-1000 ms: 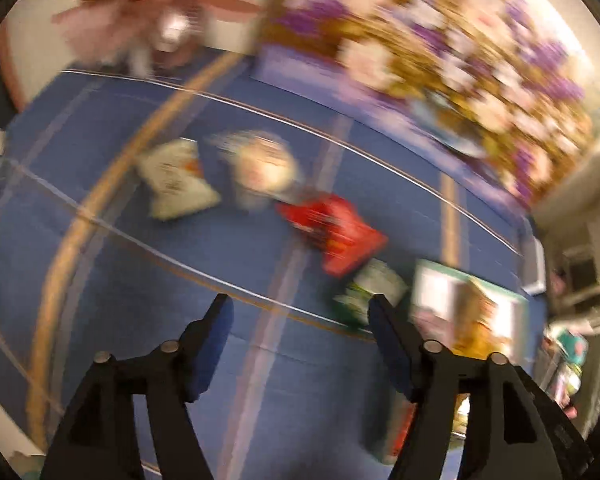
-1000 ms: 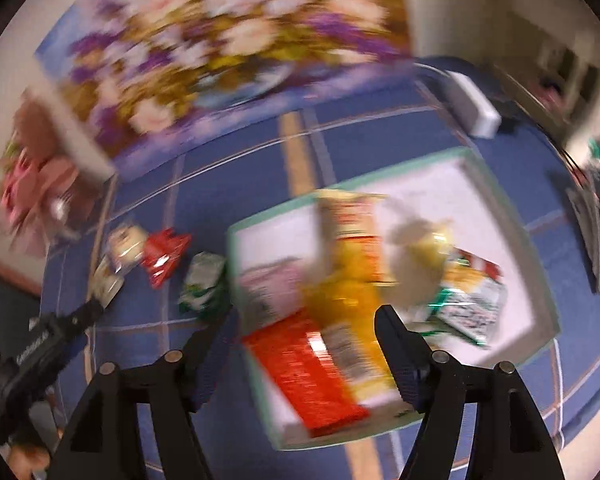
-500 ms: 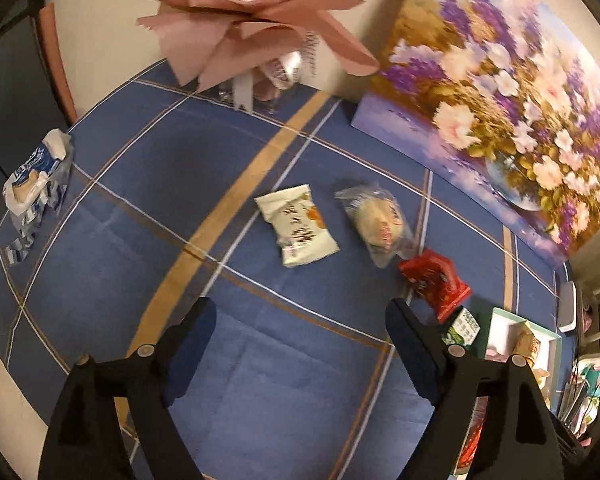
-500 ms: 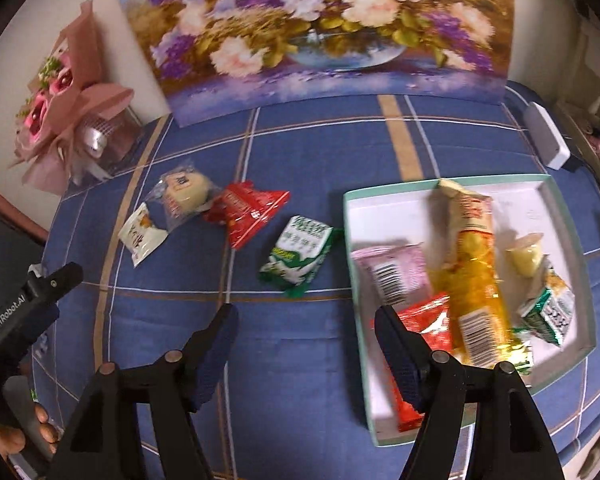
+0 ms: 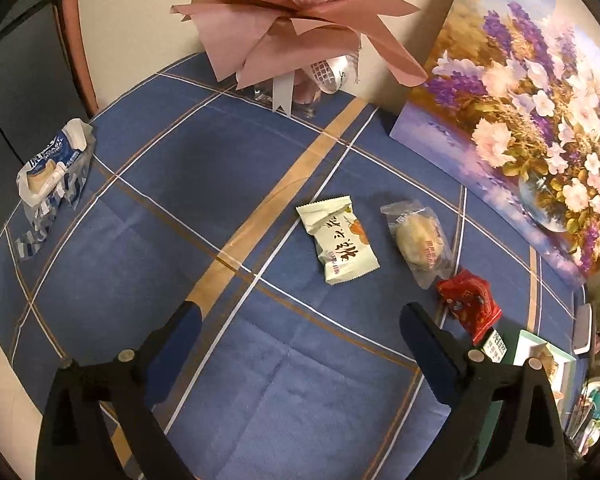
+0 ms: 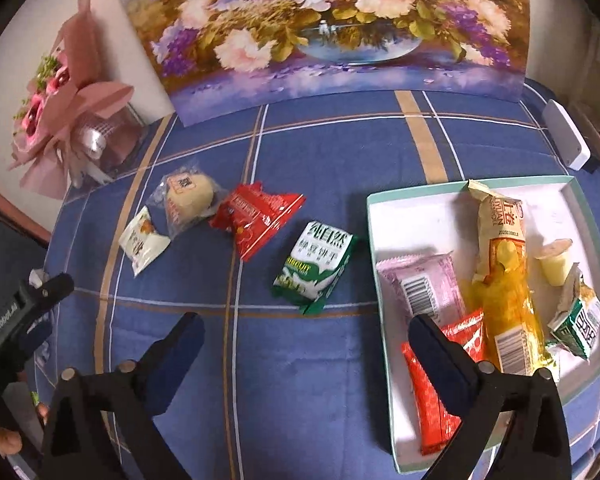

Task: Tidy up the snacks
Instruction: 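Withdraw both tools from the tray back over the snacks, then move the left tool to the white biscuit pack while the right tool approaches the green-white BISCUIT pack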

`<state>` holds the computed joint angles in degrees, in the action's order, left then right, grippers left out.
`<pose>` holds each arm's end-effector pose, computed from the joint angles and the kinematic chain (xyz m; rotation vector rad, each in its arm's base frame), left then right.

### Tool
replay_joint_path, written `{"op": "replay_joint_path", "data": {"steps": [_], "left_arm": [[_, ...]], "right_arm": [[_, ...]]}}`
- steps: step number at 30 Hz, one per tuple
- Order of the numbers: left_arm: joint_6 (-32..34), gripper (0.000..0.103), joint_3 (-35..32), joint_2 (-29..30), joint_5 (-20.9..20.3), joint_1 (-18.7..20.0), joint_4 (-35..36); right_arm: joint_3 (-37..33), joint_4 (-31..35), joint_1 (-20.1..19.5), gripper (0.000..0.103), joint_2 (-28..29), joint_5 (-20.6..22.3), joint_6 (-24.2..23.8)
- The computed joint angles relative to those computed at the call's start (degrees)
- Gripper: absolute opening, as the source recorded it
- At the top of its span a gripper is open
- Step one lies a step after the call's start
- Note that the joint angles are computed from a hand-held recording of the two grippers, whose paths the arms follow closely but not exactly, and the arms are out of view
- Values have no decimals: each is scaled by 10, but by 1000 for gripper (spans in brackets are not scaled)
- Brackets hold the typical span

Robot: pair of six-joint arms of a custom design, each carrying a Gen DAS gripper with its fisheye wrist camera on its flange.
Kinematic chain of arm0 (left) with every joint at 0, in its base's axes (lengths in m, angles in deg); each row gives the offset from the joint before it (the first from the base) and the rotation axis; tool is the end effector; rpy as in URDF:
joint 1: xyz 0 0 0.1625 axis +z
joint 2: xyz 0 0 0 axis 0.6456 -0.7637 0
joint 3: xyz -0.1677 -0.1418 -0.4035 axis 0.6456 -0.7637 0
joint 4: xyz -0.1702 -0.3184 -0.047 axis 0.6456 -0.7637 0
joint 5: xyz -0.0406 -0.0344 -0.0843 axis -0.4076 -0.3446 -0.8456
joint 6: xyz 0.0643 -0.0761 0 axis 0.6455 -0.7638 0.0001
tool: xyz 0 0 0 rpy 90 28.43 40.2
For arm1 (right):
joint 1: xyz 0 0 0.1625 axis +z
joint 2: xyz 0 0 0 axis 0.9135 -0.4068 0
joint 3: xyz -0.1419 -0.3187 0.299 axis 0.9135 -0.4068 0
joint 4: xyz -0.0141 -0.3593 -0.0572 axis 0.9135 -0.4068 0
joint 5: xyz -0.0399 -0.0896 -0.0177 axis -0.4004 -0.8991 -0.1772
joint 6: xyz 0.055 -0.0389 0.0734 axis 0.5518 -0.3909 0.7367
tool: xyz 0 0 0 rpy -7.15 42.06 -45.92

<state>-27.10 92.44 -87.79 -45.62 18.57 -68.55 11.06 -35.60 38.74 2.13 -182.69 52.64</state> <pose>-0.2664 -0.8313 0.2323 0.1157 2.4368 -0.5724 0.2612 -0.7423 0.2677 -0.4196 -2.3996 0.6140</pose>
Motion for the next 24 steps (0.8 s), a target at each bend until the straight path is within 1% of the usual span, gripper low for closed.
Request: {"op": "replay_joint_path", "data": {"steps": [5,9,12,14,16,19,21,24], "left_arm": [[3,99,-21,12,-8,6,4],[8,99,-32,20,-13,9,-9],[4,99,-54,29,-28,14,-4],[9,99,-78,40,-36,15,11],[17,99,-118,58,-33,16,41],[28,99,-149,74,-33,17,53],[26,99,-186,91,-37,20,75],[23,99,-227,111,-38,23,100]], "right_arm": [[-21,10,-8,103,10,9,4],[-44,26,-12,103,18,9,10],[-58,33,-14,103,22,4,13],[-69,40,-14,103,26,-2,12],[-81,50,-14,103,32,-9,12],[-95,60,-16,102,40,-15,12],[-105,68,-18,99,47,-16,10],[-119,83,-20,99,57,-17,13]]}}
